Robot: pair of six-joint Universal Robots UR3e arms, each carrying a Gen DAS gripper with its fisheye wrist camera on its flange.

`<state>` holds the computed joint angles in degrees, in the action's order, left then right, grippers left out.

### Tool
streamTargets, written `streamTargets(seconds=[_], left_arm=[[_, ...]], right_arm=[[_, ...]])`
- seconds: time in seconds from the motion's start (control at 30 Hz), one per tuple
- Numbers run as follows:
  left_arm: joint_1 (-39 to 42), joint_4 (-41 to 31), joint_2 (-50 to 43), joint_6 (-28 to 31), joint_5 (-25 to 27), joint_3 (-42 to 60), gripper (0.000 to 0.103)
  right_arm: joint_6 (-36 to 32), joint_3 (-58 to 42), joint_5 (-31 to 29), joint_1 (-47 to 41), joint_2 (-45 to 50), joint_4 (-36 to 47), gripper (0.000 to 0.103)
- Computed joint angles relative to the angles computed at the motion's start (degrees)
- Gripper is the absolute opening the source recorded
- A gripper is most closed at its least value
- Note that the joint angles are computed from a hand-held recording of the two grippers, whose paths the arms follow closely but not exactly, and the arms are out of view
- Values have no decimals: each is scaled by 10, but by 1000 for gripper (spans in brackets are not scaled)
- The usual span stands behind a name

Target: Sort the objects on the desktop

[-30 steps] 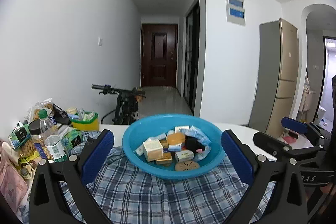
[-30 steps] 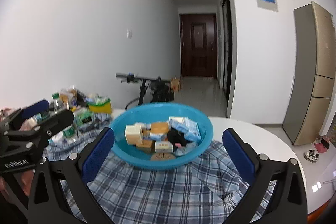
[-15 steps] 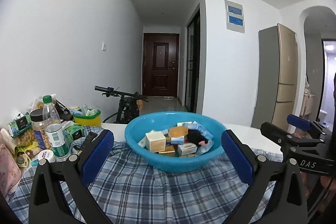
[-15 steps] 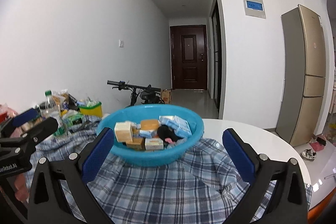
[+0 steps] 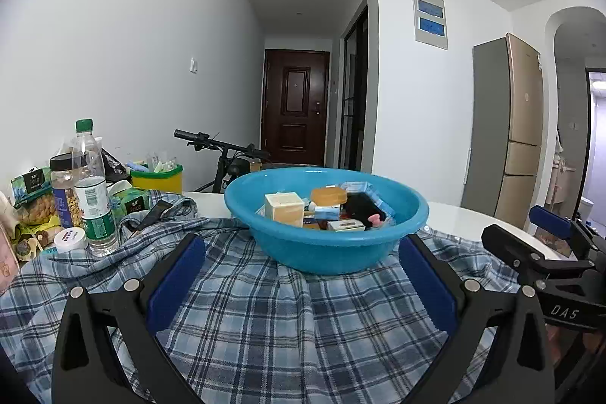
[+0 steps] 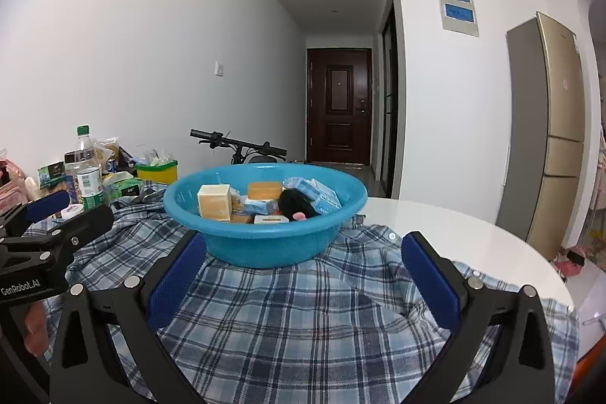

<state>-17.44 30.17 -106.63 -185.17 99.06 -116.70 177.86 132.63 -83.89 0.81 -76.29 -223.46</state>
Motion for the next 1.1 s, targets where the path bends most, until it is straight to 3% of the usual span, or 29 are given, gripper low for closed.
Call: streamTargets(seconds=[0.27, 0.4, 0.53, 0.73, 1.1], left_arm=[[10, 58, -33, -19, -9, -14, 103], [-8, 81, -64, 16, 22, 2, 103], [-12, 62, -65, 34, 6, 13, 103], [2, 3, -59, 12, -2, 28, 103], [0, 4, -65, 18, -5, 29, 103]], right_arm=[[1, 4, -8, -1, 47, -57, 103], [-6, 1, -10, 3, 62, -62, 103], [-5, -10, -7, 0, 58, -26, 103], [1, -11, 2, -9, 53, -5, 103], [2, -19, -6, -1, 51, 8, 103]])
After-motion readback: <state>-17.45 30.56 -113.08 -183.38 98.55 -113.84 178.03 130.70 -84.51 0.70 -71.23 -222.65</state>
